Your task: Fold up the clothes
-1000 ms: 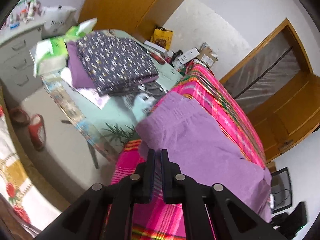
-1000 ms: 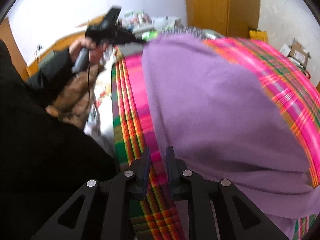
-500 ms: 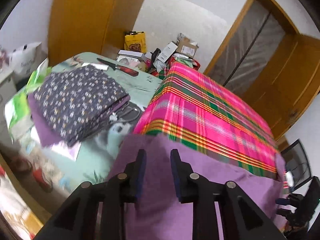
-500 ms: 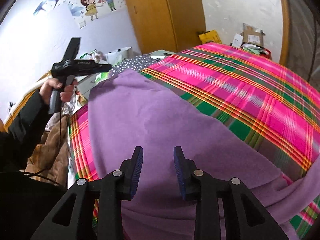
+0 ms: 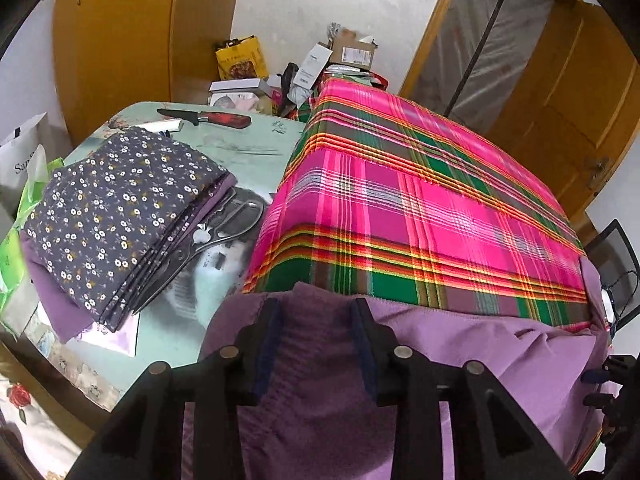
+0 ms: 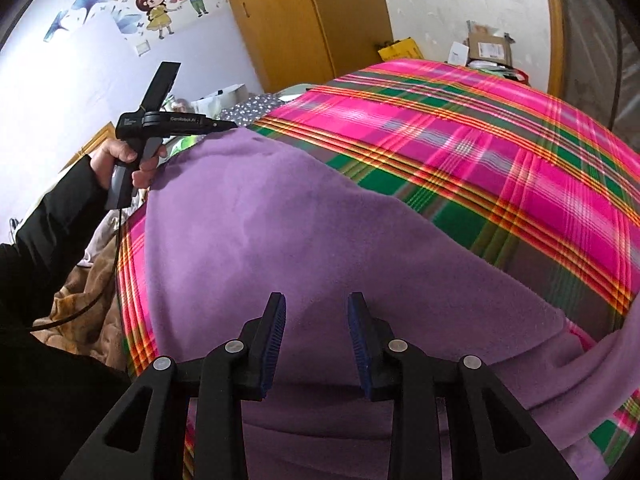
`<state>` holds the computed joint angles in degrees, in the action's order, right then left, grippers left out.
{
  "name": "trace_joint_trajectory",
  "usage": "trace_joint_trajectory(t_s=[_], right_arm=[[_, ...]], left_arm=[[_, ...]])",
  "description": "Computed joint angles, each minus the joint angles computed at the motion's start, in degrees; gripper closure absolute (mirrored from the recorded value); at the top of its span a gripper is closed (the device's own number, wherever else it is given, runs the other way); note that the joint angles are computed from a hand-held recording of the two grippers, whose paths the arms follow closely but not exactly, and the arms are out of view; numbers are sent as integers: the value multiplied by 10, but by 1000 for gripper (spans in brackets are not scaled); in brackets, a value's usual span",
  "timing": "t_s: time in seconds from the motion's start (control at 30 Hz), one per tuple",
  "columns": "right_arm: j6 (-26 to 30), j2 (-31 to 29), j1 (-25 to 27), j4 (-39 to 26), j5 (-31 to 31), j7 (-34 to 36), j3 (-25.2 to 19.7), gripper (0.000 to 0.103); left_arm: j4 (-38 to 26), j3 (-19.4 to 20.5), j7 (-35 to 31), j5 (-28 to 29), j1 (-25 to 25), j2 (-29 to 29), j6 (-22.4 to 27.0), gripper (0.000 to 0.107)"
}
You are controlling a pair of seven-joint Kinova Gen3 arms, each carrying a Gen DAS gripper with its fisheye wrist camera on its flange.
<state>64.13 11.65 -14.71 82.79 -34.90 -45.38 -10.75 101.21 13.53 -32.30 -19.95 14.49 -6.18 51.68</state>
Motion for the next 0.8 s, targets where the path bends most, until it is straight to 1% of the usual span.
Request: trace_joint_trajectory(t_s=[0.1, 0.2, 0.27, 0.37, 0.53, 0.67, 0.7, 0.8], right_arm=[[1, 1, 0, 1, 1, -1, 1, 70], [0, 0, 3, 4, -2, -2, 2, 70], [-1, 1, 3, 4, -2, -3, 2, 70], [-4, 1, 1, 6, 7, -9, 3, 70], [-7, -6, 5, 17, 6, 0, 4, 70], [9, -15, 6, 18, 21, 7, 7, 70], [13, -18, 7, 19, 24, 10, 9, 70], [21, -26, 10, 23, 24, 16, 13, 70]], left_arm=[[3, 5, 13, -13, 1, -3, -1, 82], [11, 9, 30, -23, -1, -9, -8, 86], [25, 4, 43, -19, -8, -21, -28, 89], [56, -21, 32, 25, -24, -38, -76, 89], [63, -22, 21, 60, -49, -34, -100, 84], [79, -45, -10, 123, -56, -52, -127, 82], [85, -42, -10, 127, -62, -61, -134, 81], [94, -15, 9, 115, -82, -85, -144, 81]])
